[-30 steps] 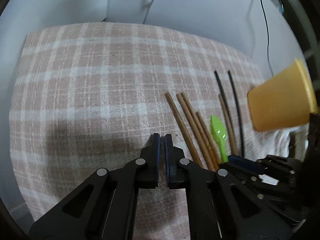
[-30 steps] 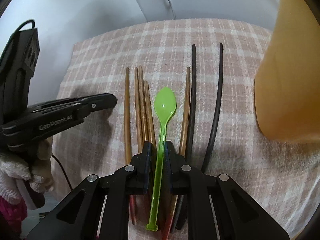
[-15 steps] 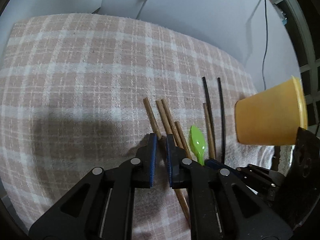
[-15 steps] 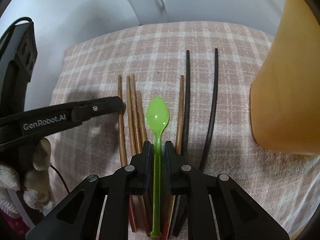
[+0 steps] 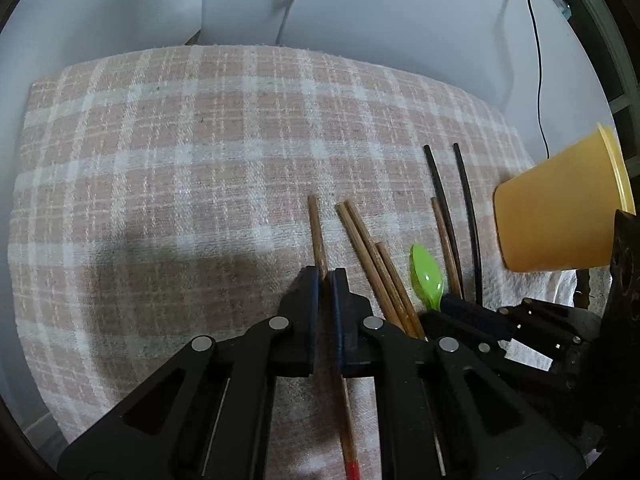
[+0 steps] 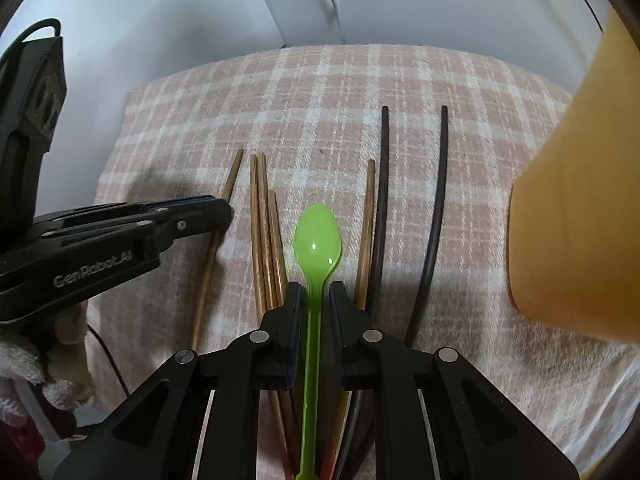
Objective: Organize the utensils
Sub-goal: 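Close the left tool on another wooden chopstick while the right tool grasps the green spoon, then lift both items over the yellow container and open both tools to drop them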
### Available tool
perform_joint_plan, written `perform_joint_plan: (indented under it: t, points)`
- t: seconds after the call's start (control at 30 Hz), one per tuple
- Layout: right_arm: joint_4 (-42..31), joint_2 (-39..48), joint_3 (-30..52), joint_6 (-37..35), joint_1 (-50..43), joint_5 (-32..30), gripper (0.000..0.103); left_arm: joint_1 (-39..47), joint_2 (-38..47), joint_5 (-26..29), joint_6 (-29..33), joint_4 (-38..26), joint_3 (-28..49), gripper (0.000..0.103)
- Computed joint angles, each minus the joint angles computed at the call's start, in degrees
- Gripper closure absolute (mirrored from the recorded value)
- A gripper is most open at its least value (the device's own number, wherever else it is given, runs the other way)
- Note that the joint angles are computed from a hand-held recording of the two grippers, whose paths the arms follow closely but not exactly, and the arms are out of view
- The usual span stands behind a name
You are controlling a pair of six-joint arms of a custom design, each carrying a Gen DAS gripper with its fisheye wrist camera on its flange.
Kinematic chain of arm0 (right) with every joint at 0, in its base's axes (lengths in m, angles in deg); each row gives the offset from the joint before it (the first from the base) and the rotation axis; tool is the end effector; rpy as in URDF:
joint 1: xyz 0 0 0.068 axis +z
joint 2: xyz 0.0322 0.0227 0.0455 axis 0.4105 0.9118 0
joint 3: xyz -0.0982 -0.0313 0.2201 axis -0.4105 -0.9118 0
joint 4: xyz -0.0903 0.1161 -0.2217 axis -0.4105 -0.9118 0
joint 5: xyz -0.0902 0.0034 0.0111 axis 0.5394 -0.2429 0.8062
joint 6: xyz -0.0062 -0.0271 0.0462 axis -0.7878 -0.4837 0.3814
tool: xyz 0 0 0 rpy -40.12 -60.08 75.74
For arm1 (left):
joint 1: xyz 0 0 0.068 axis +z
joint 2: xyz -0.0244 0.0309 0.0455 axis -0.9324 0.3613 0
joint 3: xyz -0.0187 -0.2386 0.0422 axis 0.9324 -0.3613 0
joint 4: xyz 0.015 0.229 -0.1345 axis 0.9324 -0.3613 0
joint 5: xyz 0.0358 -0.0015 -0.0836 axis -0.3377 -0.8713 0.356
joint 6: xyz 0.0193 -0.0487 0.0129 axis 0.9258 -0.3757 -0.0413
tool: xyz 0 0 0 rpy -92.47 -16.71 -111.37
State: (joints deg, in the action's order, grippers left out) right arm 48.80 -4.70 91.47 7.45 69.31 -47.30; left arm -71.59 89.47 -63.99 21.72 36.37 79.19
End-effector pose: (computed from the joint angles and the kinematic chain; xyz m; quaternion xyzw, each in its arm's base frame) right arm 0.1390 0.1369 0.1174 0.1068 0.9807 0.1125 0.1191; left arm 0.2603 -0.0268 0.0654 0.2509 0.9454 -0.1902 0.0845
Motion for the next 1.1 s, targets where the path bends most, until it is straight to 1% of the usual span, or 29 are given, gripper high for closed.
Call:
perform_joint_plan:
  t: [0.07, 0.1, 0.17, 0.23, 0.3, 0.37, 0.47, 0.57, 0.77, 0.9, 1.1]
  points:
    - [-0.3, 1.2, 1.0, -1.0, -0.6, -0.1, 0.091, 0.7, 0.9, 0.3, -0.1, -1.2, 1.2, 0.095]
    - [-0.2, 1.6, 1.3, -1.5, -0.9, -0.2, 0.096, 1.6, 1.1, 0.3, 1.1, -2.3, 2.0, 0.095]
    - [0.1, 2.0, 1.6, -2.4, -1.2, -0.5, 0.096, 1.7, 1.1, 0.0, 3.4, -2.8, 2.6, 0.096]
    - [0.0, 1.6, 1.8, -2.5, -1.1, -0.1, 0.097, 3.2, 3.0, 1.7, 3.8, -5.0, 4.9, 0.099]
    - [-0.6, 0.3, 2.0, -1.9, -0.5, 0.6, 0.097, 4.7, 3.3, 3.1, 2.8, -5.2, 5.4, 0.1]
    - [-1.4, -1.0, 2.5, -1.5, 0.1, 1.2, 0.097, 6.8, 2.7, 4.6, 3.5, -6.7, 5.9, 0.1]
    - [-3.1, -4.0, 2.7, -1.4, 0.7, 1.8, 0.097, 9.6, 0.4, 6.3, 5.1, -9.2, 5.7, 0.1]
    - [-5.4, -7.8, 2.8, -1.0, 1.3, 2.5, 0.097, 12.0, -3.6, 7.8, 7.3, -12.5, 5.7, 0.1]
    - [-10.8, -16.3, 3.4, 0.3, 3.5, 4.6, 0.098, 16.2, -11.0, 10.6, 11.8, -20.3, 7.3, 0.1]
    - [-15.5, -21.9, 4.6, 1.3, 6.2, 7.6, 0.099, 16.8, -17.4, 12.3, 13.2, -24.1, 6.6, 0.1]
    - [-22.1, -26.6, 7.2, 2.9, 10.8, 12.9, 0.099, 19.4, -24.2, 14.6, 17.2, -31.2, 7.5, 0.1]
